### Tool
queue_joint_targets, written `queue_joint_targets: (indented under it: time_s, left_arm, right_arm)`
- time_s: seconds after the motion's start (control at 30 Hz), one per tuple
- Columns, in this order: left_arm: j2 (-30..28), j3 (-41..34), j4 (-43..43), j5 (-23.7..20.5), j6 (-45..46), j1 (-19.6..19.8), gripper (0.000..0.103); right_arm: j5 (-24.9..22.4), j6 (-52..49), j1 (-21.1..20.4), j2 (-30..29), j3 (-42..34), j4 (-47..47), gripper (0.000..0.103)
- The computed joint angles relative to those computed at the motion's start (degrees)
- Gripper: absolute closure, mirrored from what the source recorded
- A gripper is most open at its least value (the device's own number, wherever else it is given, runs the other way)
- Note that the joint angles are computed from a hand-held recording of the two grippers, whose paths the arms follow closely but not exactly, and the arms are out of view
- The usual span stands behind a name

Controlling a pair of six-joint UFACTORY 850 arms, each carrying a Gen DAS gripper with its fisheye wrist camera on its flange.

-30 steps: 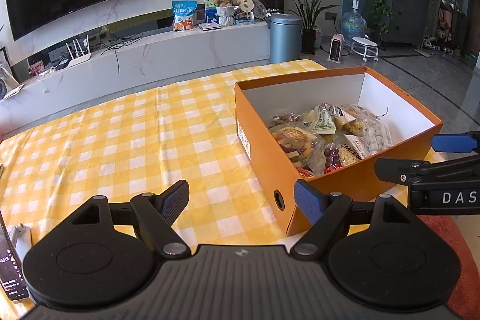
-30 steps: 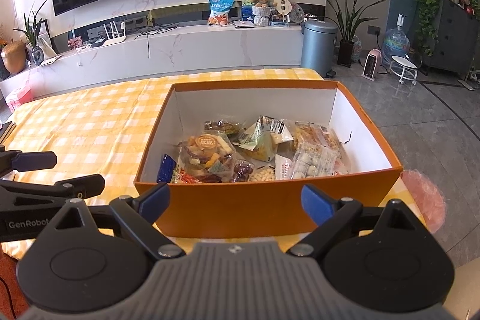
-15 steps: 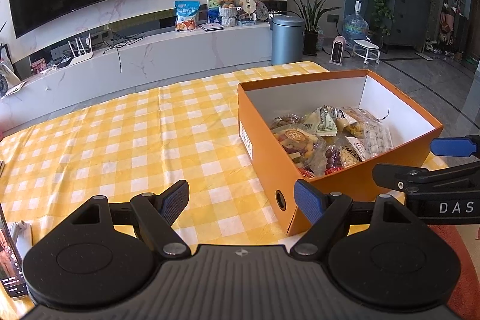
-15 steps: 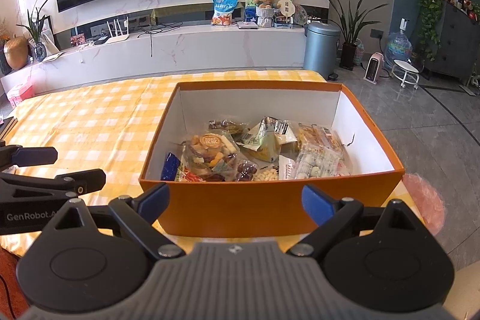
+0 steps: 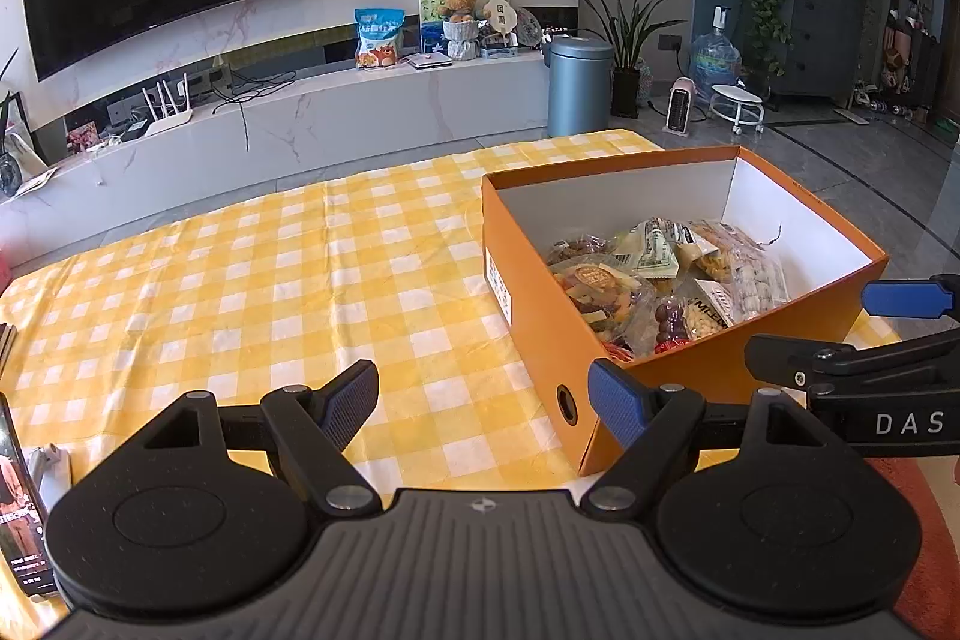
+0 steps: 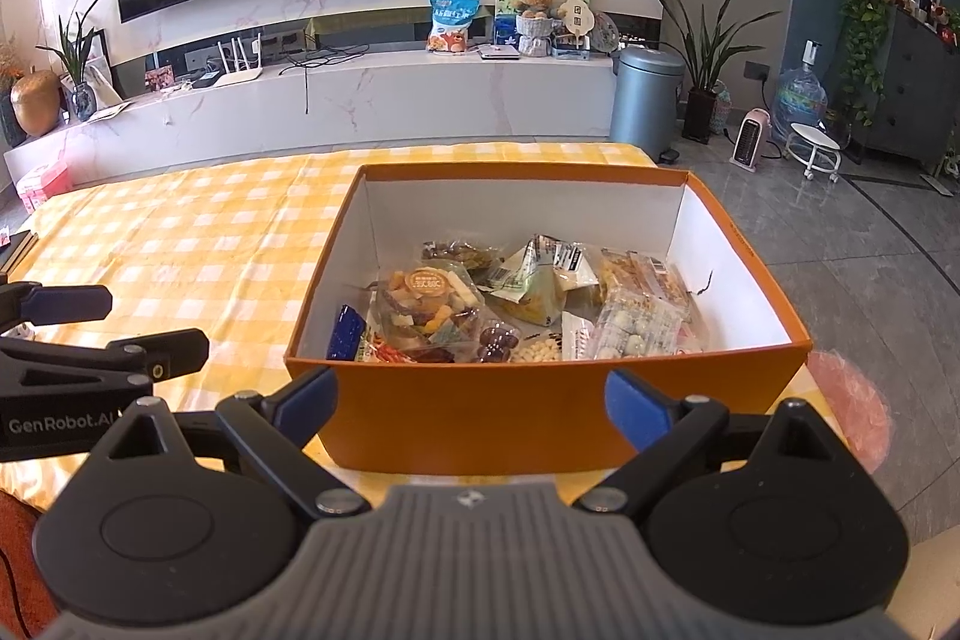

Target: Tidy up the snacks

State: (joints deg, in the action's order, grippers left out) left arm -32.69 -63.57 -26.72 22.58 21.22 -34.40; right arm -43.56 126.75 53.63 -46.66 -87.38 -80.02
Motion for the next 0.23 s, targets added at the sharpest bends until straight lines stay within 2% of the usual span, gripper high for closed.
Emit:
queue_joint_targets:
  time_s: [0.23]
  left_arm:
    - [0.25,0.26,0.87,0.09,-0.78,0.11,0.01]
  right_arm:
    - [0.15,-0.14,0.06,-0.14,-0.16,0.0,0.009]
